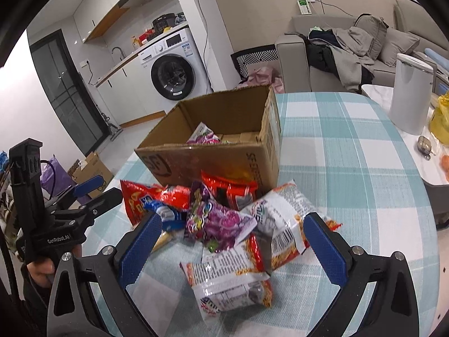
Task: Organize snacks
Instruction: 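Withdraw both open tools from the box back toward the snack pile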
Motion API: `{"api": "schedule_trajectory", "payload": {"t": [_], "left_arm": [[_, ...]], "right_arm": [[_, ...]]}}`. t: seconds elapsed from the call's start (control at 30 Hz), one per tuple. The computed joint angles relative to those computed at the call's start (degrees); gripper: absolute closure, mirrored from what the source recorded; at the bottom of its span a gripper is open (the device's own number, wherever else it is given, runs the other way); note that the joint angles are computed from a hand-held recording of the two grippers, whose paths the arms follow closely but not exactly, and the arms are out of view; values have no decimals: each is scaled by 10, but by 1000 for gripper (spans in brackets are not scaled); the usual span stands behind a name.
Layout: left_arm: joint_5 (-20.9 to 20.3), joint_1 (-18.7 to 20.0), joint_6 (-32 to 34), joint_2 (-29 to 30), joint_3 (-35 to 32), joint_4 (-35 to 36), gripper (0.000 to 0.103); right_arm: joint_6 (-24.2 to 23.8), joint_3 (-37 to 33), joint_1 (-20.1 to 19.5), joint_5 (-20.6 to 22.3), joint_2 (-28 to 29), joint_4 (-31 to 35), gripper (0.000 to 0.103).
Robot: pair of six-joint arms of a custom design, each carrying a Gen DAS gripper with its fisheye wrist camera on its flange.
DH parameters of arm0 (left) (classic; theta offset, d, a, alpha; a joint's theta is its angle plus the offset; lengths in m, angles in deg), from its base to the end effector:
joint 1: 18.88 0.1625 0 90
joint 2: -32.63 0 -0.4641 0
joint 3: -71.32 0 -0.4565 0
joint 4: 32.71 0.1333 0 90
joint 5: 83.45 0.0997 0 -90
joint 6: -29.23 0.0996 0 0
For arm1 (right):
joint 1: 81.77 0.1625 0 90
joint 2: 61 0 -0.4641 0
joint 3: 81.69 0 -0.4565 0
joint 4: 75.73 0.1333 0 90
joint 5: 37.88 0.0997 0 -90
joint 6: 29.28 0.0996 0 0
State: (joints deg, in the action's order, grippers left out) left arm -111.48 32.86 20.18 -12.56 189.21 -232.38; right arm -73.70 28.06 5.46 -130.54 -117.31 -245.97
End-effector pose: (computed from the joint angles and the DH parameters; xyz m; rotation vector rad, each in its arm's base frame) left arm -0.1797 -0.5851 0.0785 0.1226 2.1569 -1.1590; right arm 0.0965 -0.6687 0.1381 0.9994 -2.6718 0.5963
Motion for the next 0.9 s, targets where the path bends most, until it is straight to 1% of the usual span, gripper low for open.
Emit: {"api": "schedule_trajectory", "payload": {"t": [0.1,0.33,0.47,0.63,0.9], "left_arm": [[-1,2,-16,5,2,19,1],[-24,12,-52,2,16,49,1],[-38,20,-76,1,26,63,1],[-50,28,-88,2,33,73,1],[-67,39,-87,11,26,91,1]], "right_arm": [[0,5,-5,-7,-2,5,0],[4,14,-15,-19,-9,38,0],[-3,22,-19,-24,-9,40,0],[-11,27,-24,-33,-6,46,0],[-25,27,-22,-44,3,57,0]]}}
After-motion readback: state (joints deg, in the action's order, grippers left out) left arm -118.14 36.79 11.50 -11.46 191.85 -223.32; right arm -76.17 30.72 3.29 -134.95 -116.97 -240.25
